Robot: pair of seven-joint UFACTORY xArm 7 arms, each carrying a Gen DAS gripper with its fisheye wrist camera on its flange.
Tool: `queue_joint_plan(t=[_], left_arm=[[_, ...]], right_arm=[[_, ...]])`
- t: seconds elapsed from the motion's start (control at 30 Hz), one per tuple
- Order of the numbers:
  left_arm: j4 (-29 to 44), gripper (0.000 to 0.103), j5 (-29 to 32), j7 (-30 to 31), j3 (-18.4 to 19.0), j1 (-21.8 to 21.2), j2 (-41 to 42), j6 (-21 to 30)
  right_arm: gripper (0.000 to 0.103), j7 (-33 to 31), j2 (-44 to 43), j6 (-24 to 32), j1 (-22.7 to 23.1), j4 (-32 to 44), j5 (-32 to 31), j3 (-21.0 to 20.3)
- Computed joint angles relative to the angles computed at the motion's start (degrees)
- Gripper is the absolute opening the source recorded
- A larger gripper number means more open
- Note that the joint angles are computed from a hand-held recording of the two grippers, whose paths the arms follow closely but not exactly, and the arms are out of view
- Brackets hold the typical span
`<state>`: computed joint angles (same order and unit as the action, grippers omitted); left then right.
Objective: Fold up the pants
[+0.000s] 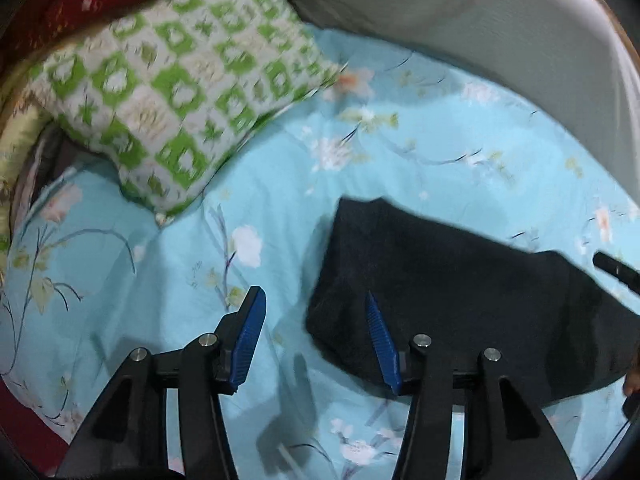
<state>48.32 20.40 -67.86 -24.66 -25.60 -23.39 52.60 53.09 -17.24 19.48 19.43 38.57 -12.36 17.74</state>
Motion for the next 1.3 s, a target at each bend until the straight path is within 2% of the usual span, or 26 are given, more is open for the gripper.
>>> queue_joint_plan(t=[0.03, 0.1, 0.27, 0.37, 0.53, 0.63, 0.73, 0.93, 1.03, 1.07, 1.17, 1.3], left_arm=[[0.6, 0.052, -0.2, 0.3, 0.0, -0.2, 0.0, -0.1], [3.4, 0.052, -0.7, 2.1, 0.3, -0.8, 2.8, -2.9], [11.3, 0.057, -0.7, 7.0, -0.5, -4.1, 11.7, -7.5], [17.5, 0.057, -0.7, 11.4, -0.3, -7.7, 19.3, -9.6], [29.2, 0.057, -2.7, 21.6, -0.4, -14.5, 31.4, -9.4], [35.8, 0.057, -3.4, 27.9, -0.4, -18.2, 37.4, -8.1], [44.8, 0.057, -3.4, 35.2, -0.3, -22.3, 45.1, -4.6], [58.3, 0.057, -4.5, 44.5, 2.4, -28.6, 55.5, 2.2], [63.6, 0.057, -5.8, 49.1, 3.7, -30.9, 59.5, 5.3], [63.4, 0.057, -6.4, 49.9, 4.3, -31.2, 59.5, 5.4], [67.7, 0.056, -7.4, 52.9, 6.3, -33.2, 62.3, 8.4], [72.0, 0.048, -9.1, 56.6, 8.9, -35.3, 65.2, 12.1]], right_arm=[[0.047, 0.7, -3.1, 0.2, 0.1, -2.1, 0.5, -0.3], [0.047, 1.7, -8.9, 1.1, 0.4, -5.9, 1.9, -0.5], [0.047, 3.5, -25.6, 9.2, 2.3, -15.4, 7.4, -1.3], [0.047, 5.9, -35.6, 16.0, 2.9, -20.2, 10.3, -1.4], [0.047, 10.4, -54.3, 30.5, 4.4, -25.9, 12.9, -0.4], [0.047, 13.1, -64.0, 39.3, 5.5, -27.7, 13.8, 0.7], [0.047, 15.7, -72.1, 46.8, 6.2, -29.2, 14.9, 1.6], [0.048, 19.1, -85.8, 58.1, 6.1, -32.2, 16.2, 2.1], [0.047, 19.4, -90.3, 60.7, 5.5, -33.4, 17.0, 2.0], [0.047, 19.1, -91.4, 61.4, 5.3, -33.8, 17.1, 1.9], [0.047, 18.7, -92.9, 60.8, 4.0, -35.1, 17.6, 1.7], [0.047, 17.7, -94.5, 60.3, 2.6, -36.0, 17.2, 1.3]])
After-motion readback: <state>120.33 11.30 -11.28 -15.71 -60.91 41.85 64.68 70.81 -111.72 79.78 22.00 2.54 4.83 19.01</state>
